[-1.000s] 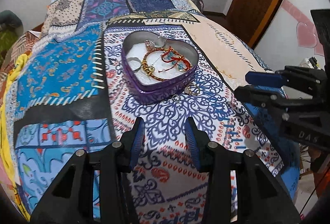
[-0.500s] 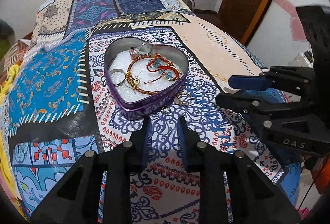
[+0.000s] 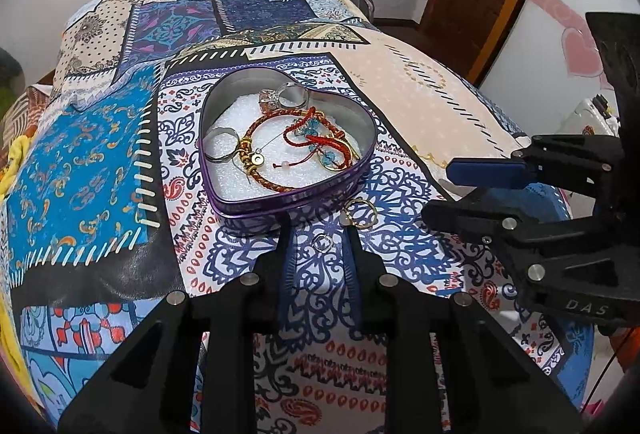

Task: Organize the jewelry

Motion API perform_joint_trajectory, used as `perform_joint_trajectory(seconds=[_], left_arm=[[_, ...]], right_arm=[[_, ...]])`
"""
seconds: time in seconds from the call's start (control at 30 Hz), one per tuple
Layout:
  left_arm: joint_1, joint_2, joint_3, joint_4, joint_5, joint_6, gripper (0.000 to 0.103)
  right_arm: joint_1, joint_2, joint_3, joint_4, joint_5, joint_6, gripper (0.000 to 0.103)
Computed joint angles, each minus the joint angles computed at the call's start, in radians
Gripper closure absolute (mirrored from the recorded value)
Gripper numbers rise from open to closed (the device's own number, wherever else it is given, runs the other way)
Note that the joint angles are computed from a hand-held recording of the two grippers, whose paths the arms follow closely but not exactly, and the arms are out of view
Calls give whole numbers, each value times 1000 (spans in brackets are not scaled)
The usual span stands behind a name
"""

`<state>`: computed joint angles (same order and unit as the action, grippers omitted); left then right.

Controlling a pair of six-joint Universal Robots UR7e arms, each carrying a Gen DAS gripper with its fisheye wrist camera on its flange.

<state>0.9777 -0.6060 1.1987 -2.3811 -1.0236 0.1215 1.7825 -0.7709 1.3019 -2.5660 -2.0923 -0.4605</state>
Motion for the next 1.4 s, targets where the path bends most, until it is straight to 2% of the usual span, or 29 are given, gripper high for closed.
perform_joint_trajectory(seconds=[0.17,0.33,0.63,0.83,1.1,1.2,1.3,1.37,1.4], left_arm=[[5,1,1,-11,-15,16,94],[8,-3,6,-18,-28,22,94],[3,-60,80,-89,5,4,94],[6,-86,109,-130,4,-7,94],[2,-96,128,-165,-9,-5,94],[0,-98,132,-171,-10,-7,94],[-4,-104,138,-178,-7,-7,94],[-5,-109,142,-182,-5,-8,94],[-6,-113,143,-184,-5,-9,94]], right_arm=[[-1,1,-8,12,18,-1,70],[3,10,-18,19,30,-13,70],[7,52,-83,116,55,-12,70],[12,81,-122,155,42,-21,70],[17,93,-125,147,16,-37,71],[19,95,-125,145,12,-39,87],[23,97,-123,137,4,-47,88],[24,92,-120,137,12,-45,97],[24,89,-120,140,14,-39,98]])
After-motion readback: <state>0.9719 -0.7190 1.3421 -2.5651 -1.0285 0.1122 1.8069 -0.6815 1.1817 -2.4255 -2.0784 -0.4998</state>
